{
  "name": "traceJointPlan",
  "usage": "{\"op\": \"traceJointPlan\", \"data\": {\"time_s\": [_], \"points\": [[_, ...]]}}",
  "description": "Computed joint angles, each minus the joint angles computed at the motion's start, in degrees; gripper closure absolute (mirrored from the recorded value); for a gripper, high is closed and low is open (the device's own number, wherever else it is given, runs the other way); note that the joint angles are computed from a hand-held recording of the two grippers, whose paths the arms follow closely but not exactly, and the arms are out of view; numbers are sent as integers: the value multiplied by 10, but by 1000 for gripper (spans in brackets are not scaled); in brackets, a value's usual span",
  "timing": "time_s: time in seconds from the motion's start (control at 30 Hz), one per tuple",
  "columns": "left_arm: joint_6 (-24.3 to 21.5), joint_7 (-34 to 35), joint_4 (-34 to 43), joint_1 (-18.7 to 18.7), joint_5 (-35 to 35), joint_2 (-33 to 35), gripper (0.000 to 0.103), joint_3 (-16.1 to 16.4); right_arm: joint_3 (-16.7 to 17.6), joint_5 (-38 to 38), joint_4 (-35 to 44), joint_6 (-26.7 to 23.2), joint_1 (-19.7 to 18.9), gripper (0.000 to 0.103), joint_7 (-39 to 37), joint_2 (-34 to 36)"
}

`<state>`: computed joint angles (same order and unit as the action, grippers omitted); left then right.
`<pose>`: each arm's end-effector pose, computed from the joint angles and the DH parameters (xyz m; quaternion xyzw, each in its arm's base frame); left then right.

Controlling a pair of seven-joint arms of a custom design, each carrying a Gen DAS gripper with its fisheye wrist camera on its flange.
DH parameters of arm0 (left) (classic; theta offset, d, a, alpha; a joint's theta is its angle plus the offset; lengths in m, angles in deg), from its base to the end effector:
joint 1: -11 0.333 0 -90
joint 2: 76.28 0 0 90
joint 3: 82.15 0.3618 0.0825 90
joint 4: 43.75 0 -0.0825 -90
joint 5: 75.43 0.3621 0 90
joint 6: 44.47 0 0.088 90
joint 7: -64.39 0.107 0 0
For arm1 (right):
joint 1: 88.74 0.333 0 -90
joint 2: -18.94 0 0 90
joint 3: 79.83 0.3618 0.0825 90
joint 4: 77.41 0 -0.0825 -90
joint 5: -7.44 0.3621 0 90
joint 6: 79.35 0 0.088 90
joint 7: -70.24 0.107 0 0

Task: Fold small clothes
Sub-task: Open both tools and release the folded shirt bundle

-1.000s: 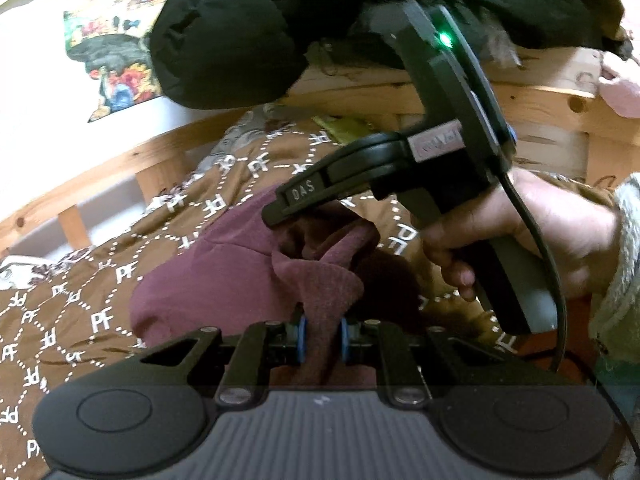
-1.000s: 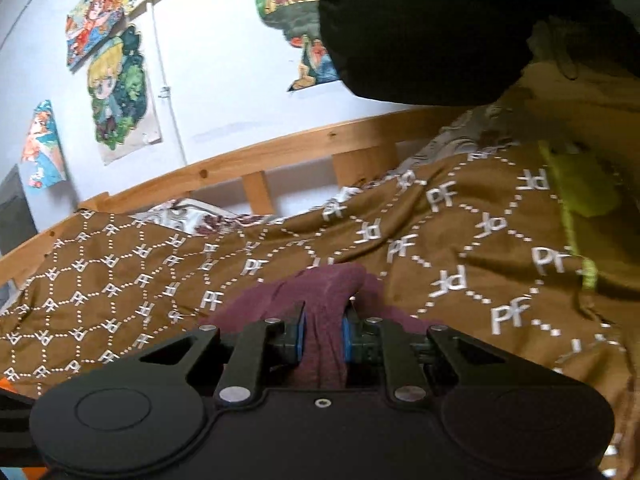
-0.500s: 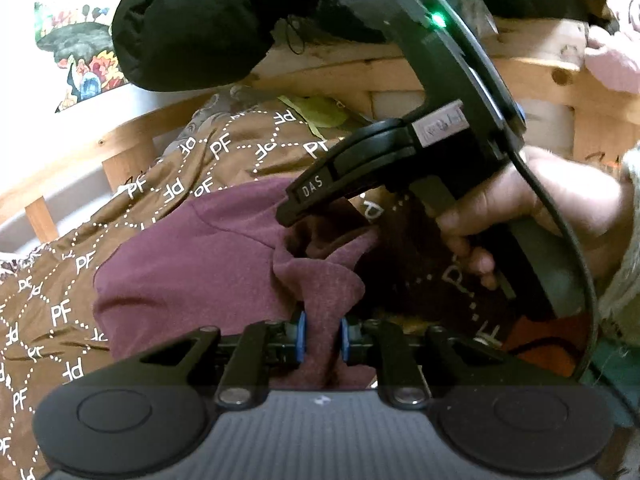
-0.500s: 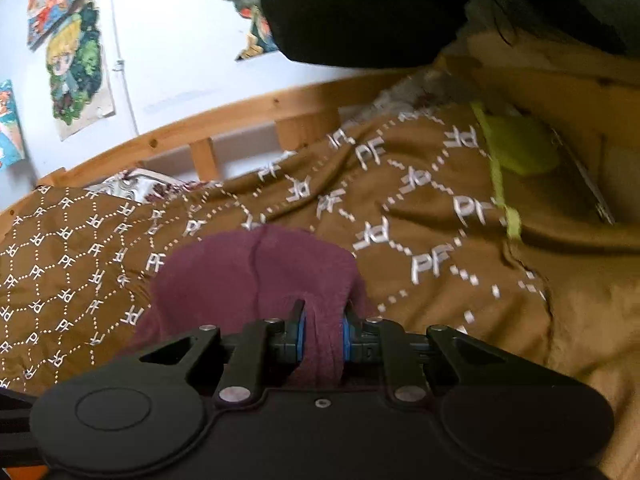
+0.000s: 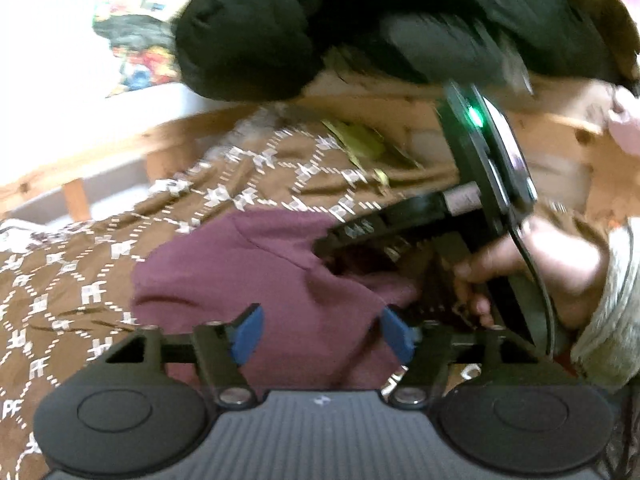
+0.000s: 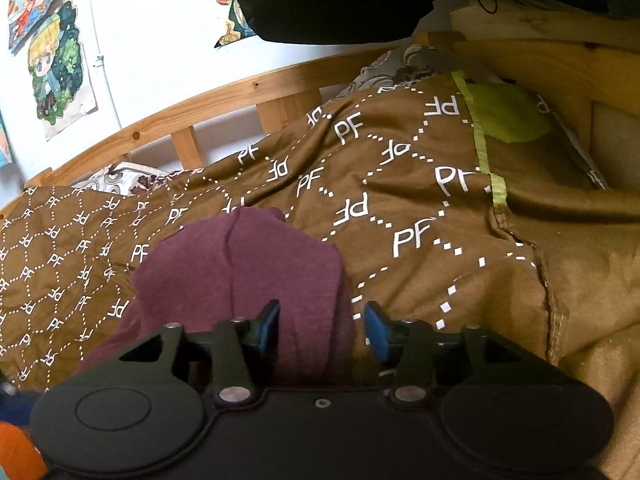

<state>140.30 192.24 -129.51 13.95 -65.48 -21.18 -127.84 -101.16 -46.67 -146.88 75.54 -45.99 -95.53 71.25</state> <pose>0.6940 -0.3553 0.3673 -0.2446 0.8213 -0.4775 0.1942 0.6943 0.4237 0.3345 -0.4712 0.7398 -0.3174 0.3604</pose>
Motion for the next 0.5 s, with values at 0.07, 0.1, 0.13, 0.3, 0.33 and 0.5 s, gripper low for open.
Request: {"op": "traceJointPlan", "data": {"time_s": [0.07, 0.1, 0.13, 0.3, 0.33, 0.5], "points": [[20, -21, -11, 5, -12, -11, 17, 5, -3, -2, -4, 7, 1, 39, 10, -1], [24, -38, -13, 4, -20, -17, 14, 11, -5, -4, -5, 11, 1, 32, 15, -2], [21, -58, -10, 2, -28, -23, 12, 21, -5, -4, -5, 15, 1, 29, 16, -2], [-19, -147, 19, -23, -78, -41, 4, 77, -4, -1, -1, 23, 1, 5, 3, -2], [-36, -163, 31, -29, -90, -42, 4, 90, -5, -2, -2, 22, 4, 3, 2, -2], [-132, -200, 96, -62, -144, -33, 4, 145, 23, 16, 7, -25, 4, 1, -82, -3]]}}
